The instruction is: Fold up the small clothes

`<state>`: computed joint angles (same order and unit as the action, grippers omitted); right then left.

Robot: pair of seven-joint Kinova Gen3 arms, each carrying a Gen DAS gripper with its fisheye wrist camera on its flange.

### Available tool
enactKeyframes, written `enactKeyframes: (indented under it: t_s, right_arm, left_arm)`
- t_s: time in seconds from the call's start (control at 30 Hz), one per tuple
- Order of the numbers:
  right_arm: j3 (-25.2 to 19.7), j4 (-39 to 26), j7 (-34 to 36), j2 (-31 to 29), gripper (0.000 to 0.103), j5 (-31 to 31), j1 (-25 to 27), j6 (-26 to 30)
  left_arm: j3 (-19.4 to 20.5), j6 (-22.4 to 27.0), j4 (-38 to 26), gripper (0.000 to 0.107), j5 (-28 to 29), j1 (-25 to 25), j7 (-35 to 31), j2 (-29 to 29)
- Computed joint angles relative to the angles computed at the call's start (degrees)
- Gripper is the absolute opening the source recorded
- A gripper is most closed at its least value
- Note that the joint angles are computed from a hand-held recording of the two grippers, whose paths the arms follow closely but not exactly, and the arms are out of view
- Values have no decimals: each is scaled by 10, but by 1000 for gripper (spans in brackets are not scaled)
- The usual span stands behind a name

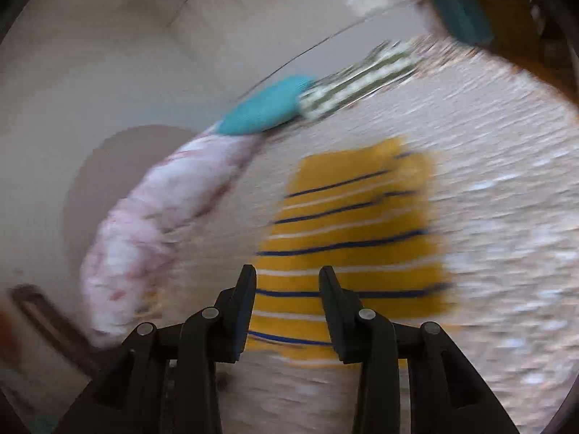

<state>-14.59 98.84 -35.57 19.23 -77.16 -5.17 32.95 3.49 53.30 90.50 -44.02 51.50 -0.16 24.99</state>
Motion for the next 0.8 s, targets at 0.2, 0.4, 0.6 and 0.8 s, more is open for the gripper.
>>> enactKeyframes:
  t_s: [0.2, 0.4, 0.6, 0.8]
  right_arm:
    - [24, -154, -135, 129, 41, 71, -56, 135]
    - [-48, -162, -181, 174, 34, 149, -16, 163]
    - [-27, -126, -212, 150, 39, 197, -6, 202]
    - [-34, 6, -115, 23, 42, 176, 26, 90]
  left_arm:
    - [-11, -31, 32, 93, -40, 13, 55, -7]
    - [-7, -39, 44, 95, -63, 13, 75, -9]
    - [-2, -37, 44, 95, -66, 12, 79, -9]
    - [-1, -31, 42, 95, -72, 15, 82, -6]
